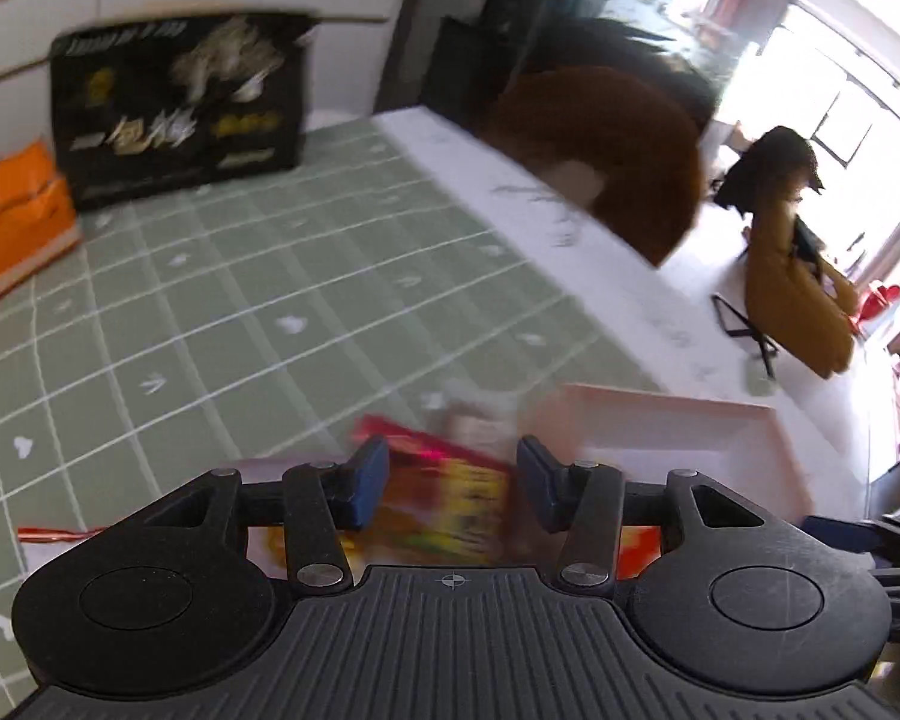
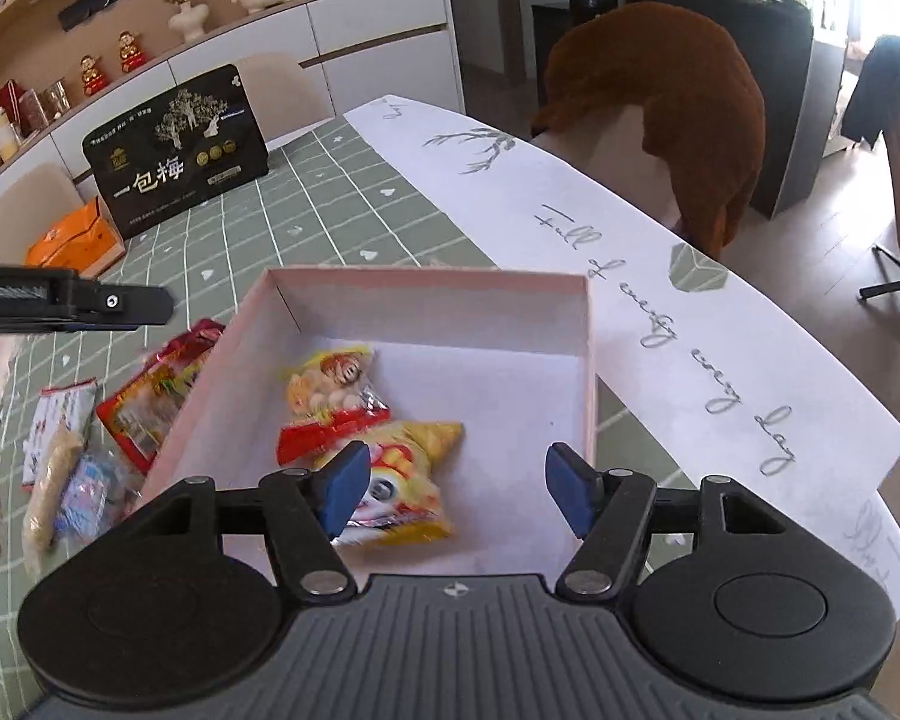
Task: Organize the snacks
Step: 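Drop the chip bag into the pink box with the right tool while the left drops a packet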
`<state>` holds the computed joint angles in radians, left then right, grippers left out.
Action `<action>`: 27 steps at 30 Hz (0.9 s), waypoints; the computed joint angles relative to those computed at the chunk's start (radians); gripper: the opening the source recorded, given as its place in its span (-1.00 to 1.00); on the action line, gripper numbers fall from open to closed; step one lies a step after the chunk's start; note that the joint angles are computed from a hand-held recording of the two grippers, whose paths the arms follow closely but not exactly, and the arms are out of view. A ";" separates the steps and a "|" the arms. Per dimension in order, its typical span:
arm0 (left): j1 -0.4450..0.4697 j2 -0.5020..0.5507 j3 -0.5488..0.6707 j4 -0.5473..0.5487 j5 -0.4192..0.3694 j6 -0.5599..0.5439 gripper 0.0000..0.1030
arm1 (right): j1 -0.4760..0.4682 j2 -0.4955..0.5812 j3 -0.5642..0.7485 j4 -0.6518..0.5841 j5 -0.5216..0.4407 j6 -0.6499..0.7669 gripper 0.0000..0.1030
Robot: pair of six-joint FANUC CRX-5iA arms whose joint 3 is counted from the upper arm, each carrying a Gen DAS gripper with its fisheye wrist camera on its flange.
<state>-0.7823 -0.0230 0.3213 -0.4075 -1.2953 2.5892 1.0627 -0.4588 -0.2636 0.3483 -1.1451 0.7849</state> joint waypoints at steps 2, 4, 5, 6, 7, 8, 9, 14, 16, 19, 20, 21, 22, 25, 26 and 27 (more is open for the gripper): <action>0.057 -0.031 -0.073 0.068 0.092 -0.056 0.02 | 0.001 0.038 0.039 -0.016 -0.003 -0.004 0.27; 0.115 -0.022 -0.095 0.133 0.166 -0.180 0.02 | 0.032 0.085 0.086 -0.008 -0.021 -0.045 0.27; 0.133 -0.005 -0.085 0.149 0.179 -0.239 0.02 | 0.044 0.098 0.099 -0.016 -0.011 -0.050 0.27; 0.158 0.025 -0.066 0.177 0.179 -0.305 0.02 | 0.056 0.116 0.120 -0.035 -0.003 -0.044 0.27; 0.175 0.058 -0.044 0.204 0.174 -0.351 0.02 | 0.079 0.135 0.137 -0.042 -0.002 -0.047 0.27; 0.194 0.084 -0.038 0.237 0.182 -0.397 0.01 | 0.102 0.149 0.143 -0.037 0.001 -0.050 0.27; 0.209 0.108 -0.037 0.270 0.189 -0.440 -0.04 | 0.151 0.177 0.154 -0.027 -0.014 -0.046 0.27; 0.221 0.101 -0.115 0.322 0.264 -0.574 -0.30 | 0.235 0.221 0.125 0.085 -0.083 -0.133 0.29; 0.241 0.058 -0.188 0.403 0.308 -0.623 -0.31 | 0.250 0.216 0.092 0.138 -0.096 -0.177 0.30; 0.230 -0.001 -0.257 0.435 0.332 -0.601 -0.33 | 0.248 0.213 0.067 0.198 -0.129 -0.251 0.30; 0.220 -0.020 -0.277 0.436 0.334 -0.583 -0.38 | 0.248 0.213 0.067 0.198 -0.129 -0.251 0.30; 0.212 -0.034 -0.289 0.441 0.330 -0.566 -0.42 | 0.249 0.217 0.064 0.216 -0.139 -0.257 0.26; 0.200 -0.052 -0.305 0.444 0.329 -0.538 -0.43 | 0.249 0.219 0.064 0.227 -0.149 -0.261 0.23; 0.149 -0.101 -0.351 0.438 0.334 -0.421 -0.53 | 0.272 0.180 0.044 0.240 -0.145 -0.278 0.21; 0.122 -0.109 -0.352 0.424 0.324 -0.377 -0.59 | 0.290 0.157 0.034 0.243 -0.147 -0.291 0.21; 0.099 -0.114 -0.349 0.409 0.312 -0.341 -0.59 | 0.331 0.118 0.026 0.224 -0.165 -0.318 0.21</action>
